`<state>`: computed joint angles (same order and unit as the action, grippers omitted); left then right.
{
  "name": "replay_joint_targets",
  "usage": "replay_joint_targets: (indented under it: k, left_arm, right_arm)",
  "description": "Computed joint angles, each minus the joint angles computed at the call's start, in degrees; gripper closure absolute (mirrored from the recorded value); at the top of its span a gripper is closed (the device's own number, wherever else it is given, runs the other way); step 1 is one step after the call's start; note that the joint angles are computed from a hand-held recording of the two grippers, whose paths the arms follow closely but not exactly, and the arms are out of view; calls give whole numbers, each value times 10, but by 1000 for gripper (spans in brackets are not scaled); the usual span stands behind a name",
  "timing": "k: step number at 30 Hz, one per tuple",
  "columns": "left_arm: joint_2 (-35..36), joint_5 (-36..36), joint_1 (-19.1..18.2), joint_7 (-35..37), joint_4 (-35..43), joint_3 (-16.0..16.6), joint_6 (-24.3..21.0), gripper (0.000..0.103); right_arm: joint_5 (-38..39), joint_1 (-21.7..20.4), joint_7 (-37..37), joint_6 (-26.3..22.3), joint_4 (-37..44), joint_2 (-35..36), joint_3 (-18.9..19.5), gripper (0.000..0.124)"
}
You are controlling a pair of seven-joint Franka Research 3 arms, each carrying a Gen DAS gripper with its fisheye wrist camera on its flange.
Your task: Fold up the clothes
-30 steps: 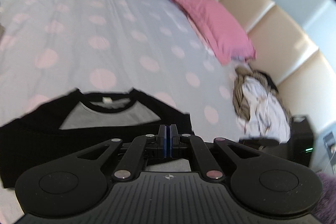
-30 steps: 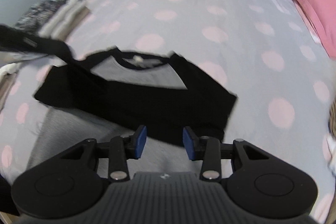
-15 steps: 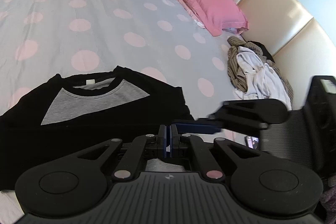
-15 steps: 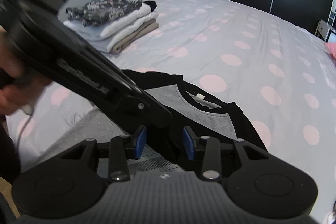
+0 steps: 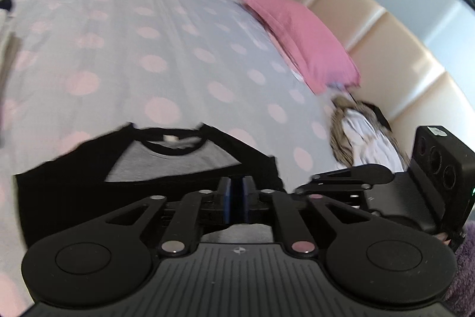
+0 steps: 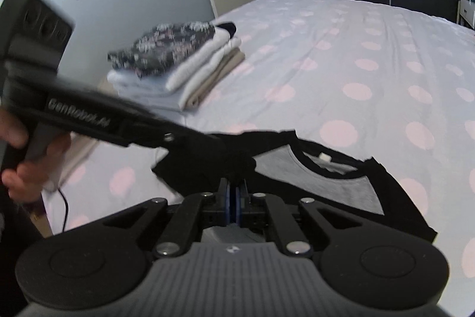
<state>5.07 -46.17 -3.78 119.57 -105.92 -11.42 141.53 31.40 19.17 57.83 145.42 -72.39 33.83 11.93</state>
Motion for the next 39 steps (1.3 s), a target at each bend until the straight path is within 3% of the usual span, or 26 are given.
replay_joint_targets:
  k: [7,11,14,17,19,21,24,28,30,32,39]
  left_arm:
    - [-34,61,7,-7,-53,20,-5,91]
    - [-39,109,-10,34,-111,14,53,91]
    - [-39,145,-27,28,-161,5,123,91]
    - [-29,167,-45,22,-209,-5,247,91]
    - [-14,219,-52,-22,-230,-6,323,91]
    - [3,254,-49,-69,-232,-6,360,91]
    - [19,259,-25,-85,-223,-21,369,91]
    - [41,354,-47,-192,-211,27,376,91]
    - [48,416,-76,-262,-203,72,370,91]
    - [54,456,-86,-307,-198,95,363,91]
    - [58,501,-37,-356,-196,62,359,91]
  right_arm:
    - [32,-2,61,17,59,29,10,120]
    - [41,2,77,24,101,49,18,119]
    - [38,10,89,31,127,63,19,119]
    - [30,17,103,30,149,74,18,119]
    - [25,19,110,27,159,80,17,119]
    - [16,22,119,24,164,83,13,119]
    - [9,22,128,20,170,86,11,119]
    - [2,21,141,20,180,93,9,119]
    - [3,17,145,24,178,91,9,119]
    - [9,11,145,30,173,87,13,119]
    - [53,-18,113,83,130,53,34,119]
